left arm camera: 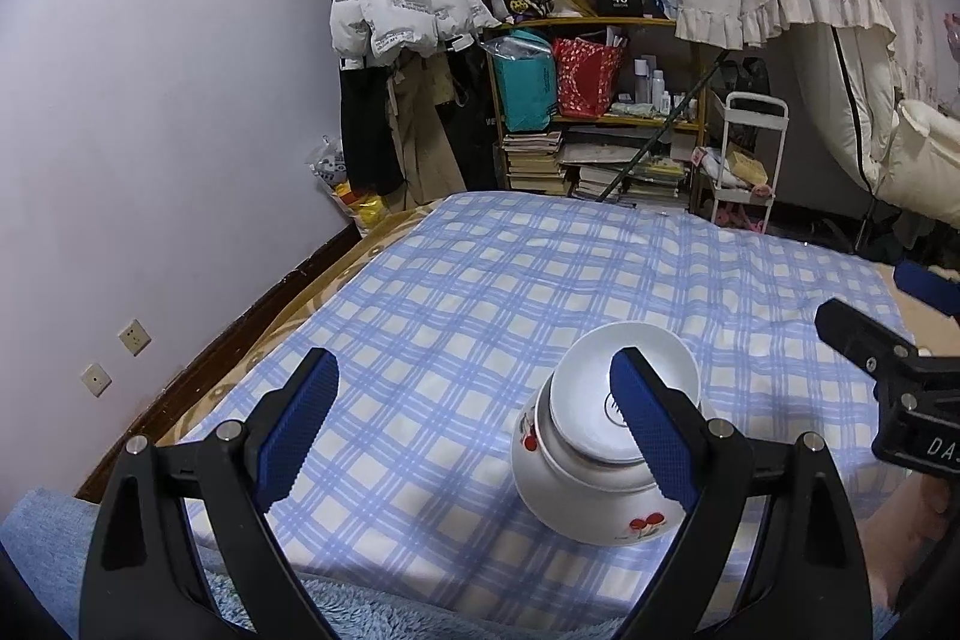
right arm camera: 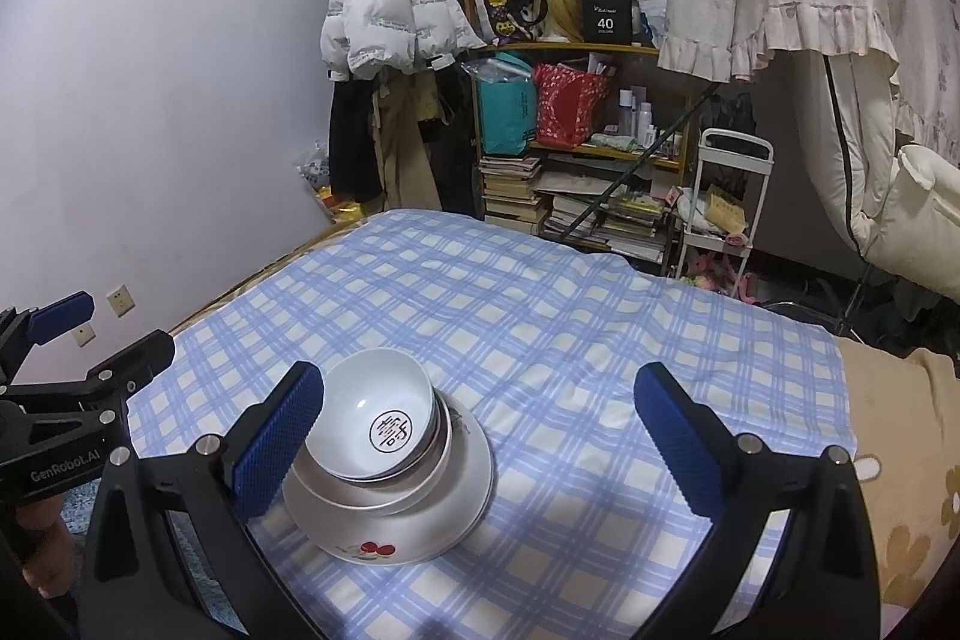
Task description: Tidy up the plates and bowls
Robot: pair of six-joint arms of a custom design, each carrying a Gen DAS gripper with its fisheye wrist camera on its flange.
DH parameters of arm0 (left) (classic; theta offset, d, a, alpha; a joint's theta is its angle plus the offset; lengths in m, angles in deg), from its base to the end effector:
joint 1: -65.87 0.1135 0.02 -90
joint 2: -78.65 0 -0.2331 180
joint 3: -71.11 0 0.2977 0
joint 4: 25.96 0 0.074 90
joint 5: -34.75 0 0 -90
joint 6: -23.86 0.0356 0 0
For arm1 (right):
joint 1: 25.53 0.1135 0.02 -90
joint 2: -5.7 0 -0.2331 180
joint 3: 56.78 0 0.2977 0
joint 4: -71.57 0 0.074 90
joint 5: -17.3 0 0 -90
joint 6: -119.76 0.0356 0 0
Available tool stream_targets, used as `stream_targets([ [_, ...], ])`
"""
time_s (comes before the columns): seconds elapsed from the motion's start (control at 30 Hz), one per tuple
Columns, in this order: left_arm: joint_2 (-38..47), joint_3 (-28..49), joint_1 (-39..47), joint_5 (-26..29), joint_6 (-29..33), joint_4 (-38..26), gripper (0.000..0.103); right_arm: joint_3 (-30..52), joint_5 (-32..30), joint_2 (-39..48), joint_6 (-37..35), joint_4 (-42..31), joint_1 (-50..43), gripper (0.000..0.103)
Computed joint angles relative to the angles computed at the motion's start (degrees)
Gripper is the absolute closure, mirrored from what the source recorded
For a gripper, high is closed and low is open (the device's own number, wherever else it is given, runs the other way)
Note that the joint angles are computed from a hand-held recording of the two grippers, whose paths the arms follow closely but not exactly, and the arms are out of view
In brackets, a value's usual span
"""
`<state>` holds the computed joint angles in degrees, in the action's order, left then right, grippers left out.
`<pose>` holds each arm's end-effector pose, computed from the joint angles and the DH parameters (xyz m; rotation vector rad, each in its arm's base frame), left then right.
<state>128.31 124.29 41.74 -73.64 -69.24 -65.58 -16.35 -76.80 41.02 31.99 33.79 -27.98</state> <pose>0.2358 -0.0933 0.2459 0.2192 2.1541 0.0812 0.2184 -0.0068 0.2157 0.0455 2.1398 0.0743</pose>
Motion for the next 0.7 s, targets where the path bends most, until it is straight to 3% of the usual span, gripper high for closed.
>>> stream_targets([
  [0.7,-1.1,-0.9,0.0,-0.4,-0.2,1.6,0.012,0.1,-0.3,0.6,-0.7,0.5,-0.5,0.000],
])
